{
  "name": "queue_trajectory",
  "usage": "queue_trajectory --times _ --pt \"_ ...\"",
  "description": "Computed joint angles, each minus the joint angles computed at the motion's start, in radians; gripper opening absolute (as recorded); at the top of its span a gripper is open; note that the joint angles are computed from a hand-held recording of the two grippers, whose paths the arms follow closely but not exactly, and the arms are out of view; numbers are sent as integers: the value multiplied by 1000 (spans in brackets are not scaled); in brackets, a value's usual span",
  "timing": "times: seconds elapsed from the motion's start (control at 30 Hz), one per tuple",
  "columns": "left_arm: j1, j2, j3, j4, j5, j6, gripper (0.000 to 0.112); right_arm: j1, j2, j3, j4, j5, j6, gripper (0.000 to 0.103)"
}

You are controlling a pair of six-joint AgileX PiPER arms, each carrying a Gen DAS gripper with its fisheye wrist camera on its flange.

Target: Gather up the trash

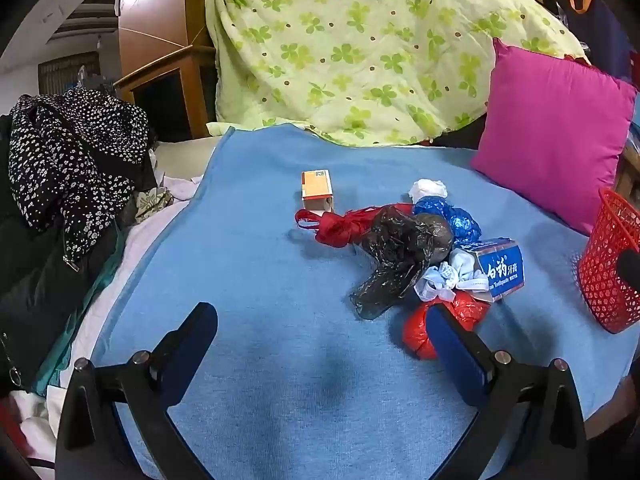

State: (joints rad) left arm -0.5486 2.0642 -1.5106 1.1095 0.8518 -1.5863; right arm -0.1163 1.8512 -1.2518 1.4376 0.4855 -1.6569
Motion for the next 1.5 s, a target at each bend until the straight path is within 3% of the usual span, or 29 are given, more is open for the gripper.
queue_trajectory --times 0.7,0.8,1.0,1.43,1.5 --pt "3 5 5 0 -1 -1 103 6 -13 32 78 -14 -84 103" --pt "3 5 7 0 -2 -2 103 8 -13 15 -28 -18 24 103" --pt "2 7 6 3 2 -5 103 5 -15 5 -77 -8 83 103" --pt "0 7 6 1 8 1 103 10 -20 18 -35 -13 39 103" --pt "0 7 6 -1 9 1 103 11 -20 8 -91 -8 103 103"
